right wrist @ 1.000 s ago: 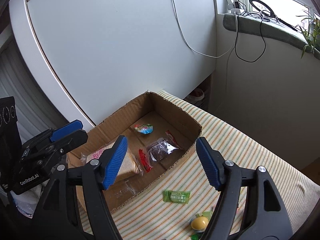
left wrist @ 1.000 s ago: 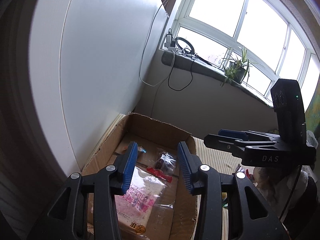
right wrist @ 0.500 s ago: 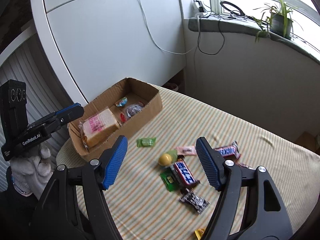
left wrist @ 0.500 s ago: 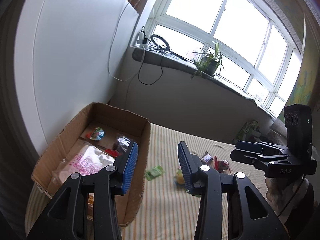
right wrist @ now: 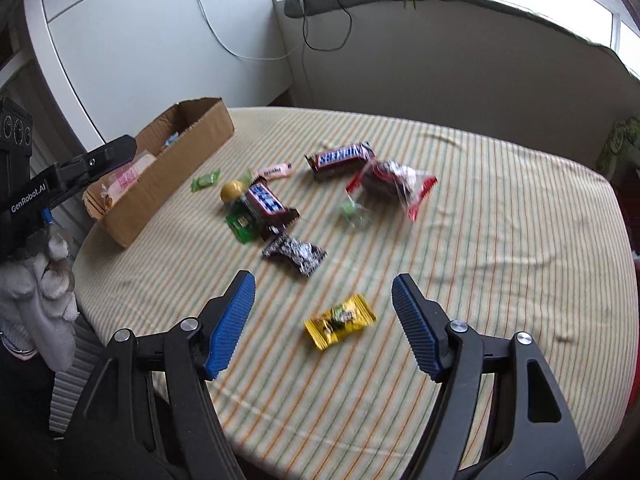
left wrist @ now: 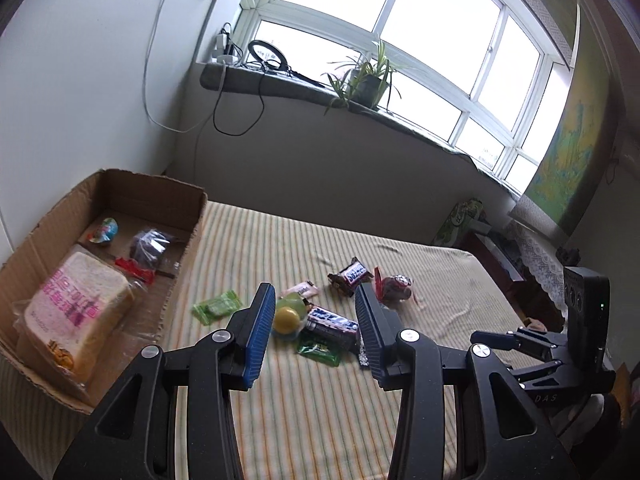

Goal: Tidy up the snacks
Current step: 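Move the left tool to the yellow ball candy and close on it, then lift the yellow ball candy with the left tool while the right tool grasps the yellow wrapper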

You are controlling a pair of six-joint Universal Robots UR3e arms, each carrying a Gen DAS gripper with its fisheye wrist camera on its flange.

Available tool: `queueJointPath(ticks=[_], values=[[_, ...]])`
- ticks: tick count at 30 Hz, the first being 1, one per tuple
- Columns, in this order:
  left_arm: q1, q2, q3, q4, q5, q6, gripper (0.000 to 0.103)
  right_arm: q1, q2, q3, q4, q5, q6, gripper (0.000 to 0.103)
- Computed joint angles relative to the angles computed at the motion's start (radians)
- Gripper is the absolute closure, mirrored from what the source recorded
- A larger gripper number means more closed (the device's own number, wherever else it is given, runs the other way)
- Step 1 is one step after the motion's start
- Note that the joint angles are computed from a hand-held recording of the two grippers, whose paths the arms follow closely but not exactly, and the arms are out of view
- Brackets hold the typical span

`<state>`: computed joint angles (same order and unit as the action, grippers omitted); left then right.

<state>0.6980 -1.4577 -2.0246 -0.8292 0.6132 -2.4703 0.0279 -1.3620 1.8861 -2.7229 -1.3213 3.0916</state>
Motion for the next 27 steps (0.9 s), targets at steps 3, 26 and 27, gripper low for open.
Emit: queueJointPath(ticks=[3,26,27], values=[[-0.081,-0.063,-0.007,0.118,0.073,-0.067,0.063,-0.014,-0.01,0.076,-0.021,0.017,0.015,0.029],[-0.294,-0.384,0.145,0.374,0.384,-0.248,0.072,0.085,0.176,-0.062,-0.081,-0.089,0.042,0.058],[-0.292,-0.388,0.151,0.366,0.381,-0.245,0.073,0.085,0.177,-0.064,-0.079,-0.094,0.041,0.061]])
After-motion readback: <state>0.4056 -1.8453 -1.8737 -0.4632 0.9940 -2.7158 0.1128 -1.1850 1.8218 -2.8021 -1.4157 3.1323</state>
